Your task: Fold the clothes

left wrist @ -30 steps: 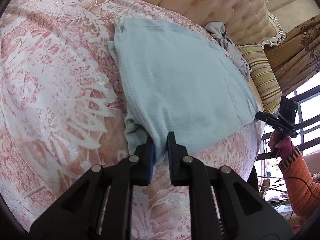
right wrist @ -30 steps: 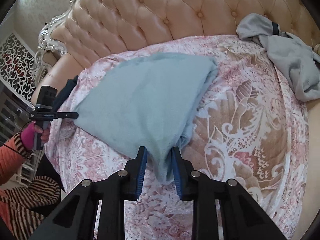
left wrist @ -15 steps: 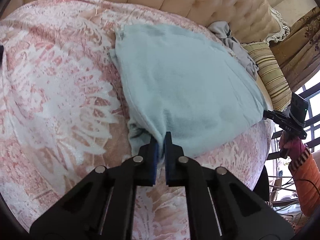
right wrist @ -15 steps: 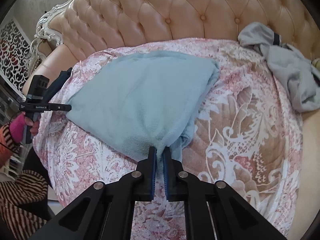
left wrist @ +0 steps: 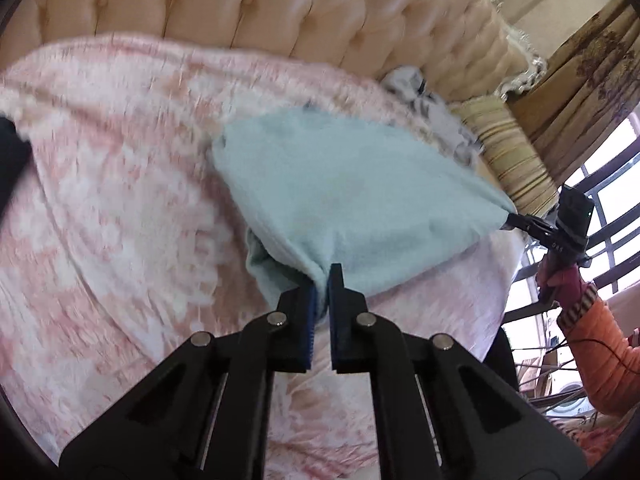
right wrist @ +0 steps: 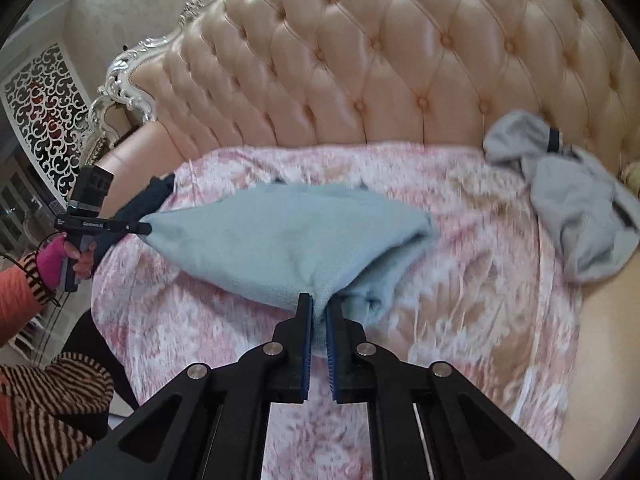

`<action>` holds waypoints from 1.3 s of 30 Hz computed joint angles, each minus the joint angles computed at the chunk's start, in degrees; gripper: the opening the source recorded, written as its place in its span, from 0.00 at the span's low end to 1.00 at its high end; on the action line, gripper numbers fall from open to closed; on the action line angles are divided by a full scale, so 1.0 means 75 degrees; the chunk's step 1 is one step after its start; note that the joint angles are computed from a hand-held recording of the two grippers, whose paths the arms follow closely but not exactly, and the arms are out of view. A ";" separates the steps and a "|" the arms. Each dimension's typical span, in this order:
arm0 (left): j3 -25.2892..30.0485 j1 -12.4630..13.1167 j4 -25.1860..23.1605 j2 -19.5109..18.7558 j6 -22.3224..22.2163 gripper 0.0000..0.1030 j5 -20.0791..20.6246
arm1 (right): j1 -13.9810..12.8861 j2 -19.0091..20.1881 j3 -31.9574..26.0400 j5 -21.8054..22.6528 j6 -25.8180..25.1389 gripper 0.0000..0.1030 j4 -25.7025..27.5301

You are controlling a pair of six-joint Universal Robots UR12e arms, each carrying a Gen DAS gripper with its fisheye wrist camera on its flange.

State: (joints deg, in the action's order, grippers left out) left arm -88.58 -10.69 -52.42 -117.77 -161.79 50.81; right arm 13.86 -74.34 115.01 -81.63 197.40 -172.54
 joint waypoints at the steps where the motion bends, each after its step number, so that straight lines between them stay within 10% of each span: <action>1: 0.0004 -0.0027 -0.0100 -0.0063 -0.0020 0.06 0.0101 | -0.0001 0.0069 0.0006 -0.0005 0.0040 0.06 0.0247; 6: 0.0079 -0.0142 -0.0483 -0.0233 -0.0113 0.10 0.0450 | 0.0017 0.0289 0.0016 -0.0043 0.0468 0.12 0.0509; 10: -0.0051 -0.0069 -0.0356 -0.0054 -0.0327 0.58 0.0792 | 0.0049 0.0045 0.0071 -0.0332 0.0583 0.21 0.0832; 14: -0.0427 -0.0039 0.0867 0.0310 -0.0926 0.79 0.1379 | 0.0240 -0.0187 0.0237 -0.1110 0.0760 0.22 0.0005; 18: -0.0341 -0.0141 0.1114 0.0321 -0.0851 0.92 0.0293 | 0.0456 0.0021 -0.0038 -0.1157 0.0386 0.24 -0.0644; 27: 0.0040 -0.0440 -0.0022 -0.0213 -0.0492 0.90 0.1021 | 0.0581 0.0471 -0.0490 -0.1326 0.0189 0.24 0.1377; 33: -0.0094 -0.0328 0.0473 -0.0008 -0.0832 0.89 0.1057 | 0.0452 -0.0069 0.0262 -0.1981 0.1438 0.29 0.0754; 39: 0.0089 -0.0676 0.0297 -0.0062 -0.0190 0.89 0.1266 | 0.0507 0.0166 0.0087 -0.1014 0.0744 0.36 0.0420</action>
